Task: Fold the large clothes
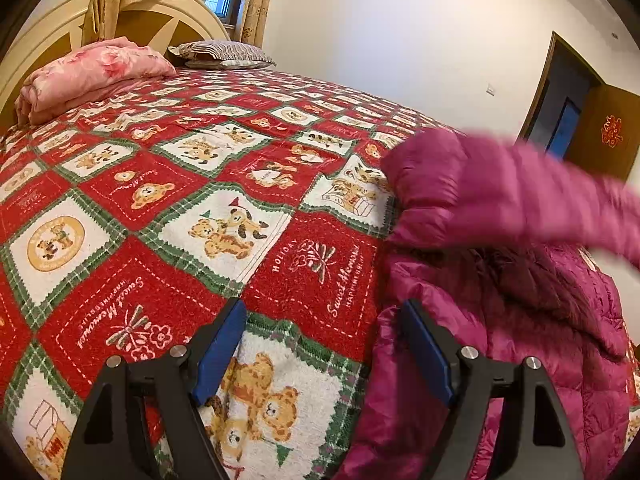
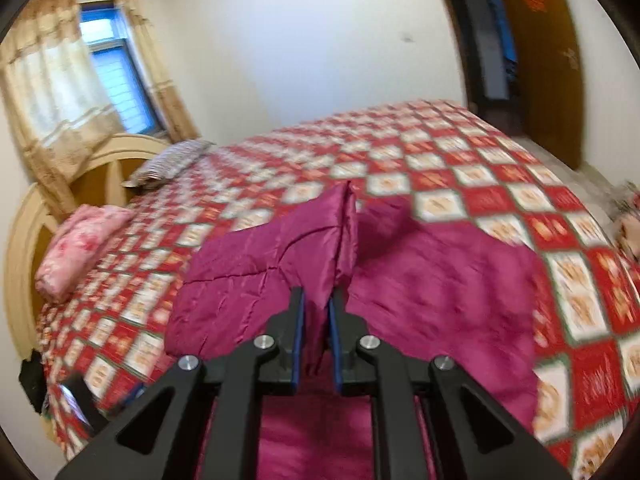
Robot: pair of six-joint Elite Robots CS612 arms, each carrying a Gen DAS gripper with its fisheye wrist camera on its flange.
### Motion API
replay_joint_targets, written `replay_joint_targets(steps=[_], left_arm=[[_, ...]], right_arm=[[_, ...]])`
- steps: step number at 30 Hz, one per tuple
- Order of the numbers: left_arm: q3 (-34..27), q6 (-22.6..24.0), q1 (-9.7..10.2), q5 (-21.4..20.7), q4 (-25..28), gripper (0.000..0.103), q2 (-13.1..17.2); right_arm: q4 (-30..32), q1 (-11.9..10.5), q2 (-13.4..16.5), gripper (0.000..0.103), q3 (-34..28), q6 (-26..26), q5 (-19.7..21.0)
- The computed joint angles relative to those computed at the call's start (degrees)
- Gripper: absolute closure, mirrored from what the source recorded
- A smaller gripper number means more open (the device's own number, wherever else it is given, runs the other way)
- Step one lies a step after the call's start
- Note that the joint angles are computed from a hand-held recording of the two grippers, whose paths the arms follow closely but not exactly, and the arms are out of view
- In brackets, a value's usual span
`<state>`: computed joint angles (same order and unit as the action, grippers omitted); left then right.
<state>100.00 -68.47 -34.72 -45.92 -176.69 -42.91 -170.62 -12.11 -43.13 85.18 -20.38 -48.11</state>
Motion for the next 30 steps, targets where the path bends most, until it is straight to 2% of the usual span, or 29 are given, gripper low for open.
replay_joint_targets(steps=[7,9,10,11,12,14,15,17,19,21,24,26,30], left_arm=[[-0.86,-1.59,-0.10,0.31,7.62,0.023,-1.19],[-0.93,-2.29,-0.27,0.76,10.69,0.023,-1.98],[-0.84,-2.07,-0.41,1.22,11.90,0.023,-2.57],[-0.68,-1.40,-0.52,1.63,11.91,0.023,-2.94],[-0.42,-0.06,-0.66,2.47,11.30,0.023,-3.42],[-0.33,2.65,-0.90,4.94,10.41,0.023,-4.20],[-0.71,4.10,-0.93,6.29,10.19,0.023,-4.44],[-2.62,7.43,-0.64,7.87,10.02,0.023,-4.42],[-5.83,12.25,-0.07,7.53,8.30,0.023,-3.46],[-9.00,15.14,0.32,7.65,8.06,0.023,-2.29],[-14.60,20.81,0.80,6.67,7.98,0.023,0.30],[-18.14,22.08,1.19,5.73,10.61,0.023,2.13],[-23.94,22.44,1.98,4.50,16.71,0.023,5.41]], right_arm=[[7.53,-0.76,3.43,0.088,-2.11,-0.86,-7.51],[7.45,-0.41,3.96,0.070,-2.20,-0.60,-11.17],[6.98,-0.44,3.88,0.052,-2.02,0.06,-12.47],[6.77,-0.82,3.74,0.043,-1.96,0.27,-12.73],[5.07,-1.16,3.25,0.042,-1.44,1.59,-12.87],[-1.62,-1.90,2.68,0.042,-0.16,4.07,-12.58],[-6.83,-2.19,2.37,0.043,0.49,5.63,-12.18],[-10.82,-2.08,1.97,0.058,0.40,5.90,-11.56],[-7.55,-1.13,1.69,0.064,-1.07,2.68,-9.91],[-3.81,-0.22,2.13,0.066,-2.68,-0.32,-8.47],[0.16,1.66,4.01,0.068,-5.55,-4.24,-11.11],[4.42,2.36,5.35,0.077,-7.29,-5.86,-12.02],[6.92,3.18,7.23,0.077,-8.75,-7.08,-13.63]])
